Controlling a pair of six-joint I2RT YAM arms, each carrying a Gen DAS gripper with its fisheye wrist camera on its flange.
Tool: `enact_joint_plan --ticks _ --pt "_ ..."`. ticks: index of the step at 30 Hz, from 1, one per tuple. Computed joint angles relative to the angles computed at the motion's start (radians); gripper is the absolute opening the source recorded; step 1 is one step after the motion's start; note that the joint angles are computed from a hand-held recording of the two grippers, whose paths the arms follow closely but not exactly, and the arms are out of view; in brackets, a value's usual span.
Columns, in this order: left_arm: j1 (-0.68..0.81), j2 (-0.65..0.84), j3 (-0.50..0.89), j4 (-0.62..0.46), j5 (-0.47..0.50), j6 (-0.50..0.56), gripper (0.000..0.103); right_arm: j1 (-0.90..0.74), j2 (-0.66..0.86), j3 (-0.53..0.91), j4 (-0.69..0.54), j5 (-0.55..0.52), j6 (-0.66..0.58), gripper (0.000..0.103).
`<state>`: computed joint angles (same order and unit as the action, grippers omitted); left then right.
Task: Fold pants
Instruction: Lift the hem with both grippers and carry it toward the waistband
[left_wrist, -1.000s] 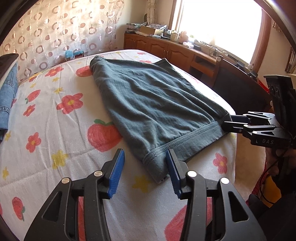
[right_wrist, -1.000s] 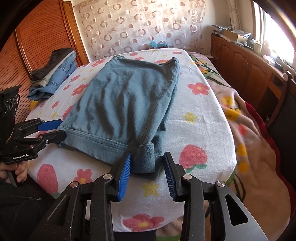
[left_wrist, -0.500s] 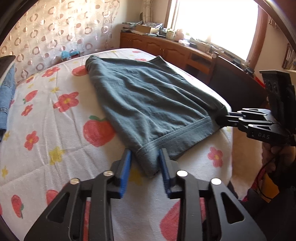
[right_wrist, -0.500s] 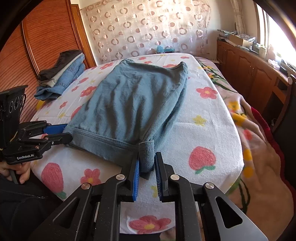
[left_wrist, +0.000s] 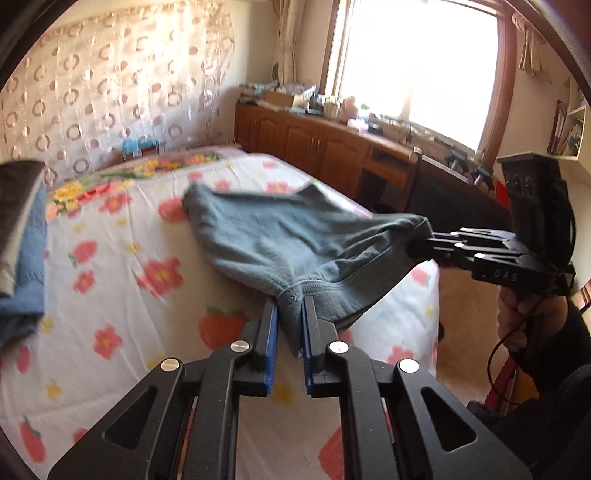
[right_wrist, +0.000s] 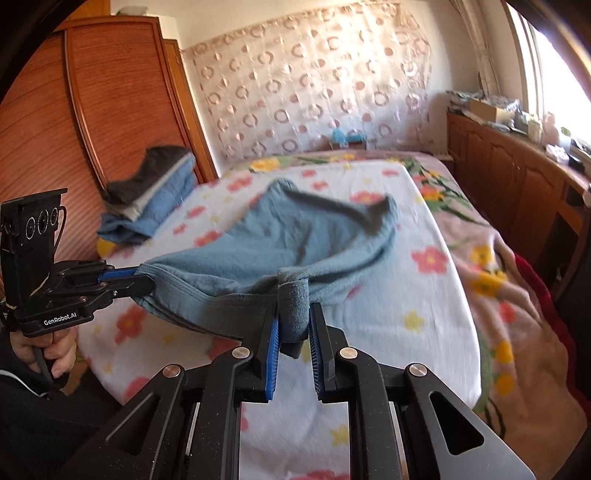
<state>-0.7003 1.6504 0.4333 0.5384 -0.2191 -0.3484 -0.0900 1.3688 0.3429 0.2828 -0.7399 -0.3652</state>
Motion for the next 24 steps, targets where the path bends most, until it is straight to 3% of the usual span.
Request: enact_joint_plan --ticks 7,17,21,24 --pt "0.006 -0.283 -0.003 -0.145 -0.057 0.056 0.011 0.008 -0.229 0.015 -0.109 -0.064 0.029 0.015" --pt "0.032 -0.541 0.031 -0.312 -0.106 0.131 0.011 -0.054 -0.514 0.049 -0.288 -0.198 0.019 0.015" --pt "0.059 -0.571 0.049 -0.328 -0.124 0.167 0.011 -0.035 -0.536 0.049 -0.264 -0.199 0.032 0.015" --pt "0.127 -0.508 0.073 -0.297 -0.092 0.193 0.011 0.037 -0.468 0.052 -0.159 -0.134 0.057 0.015"
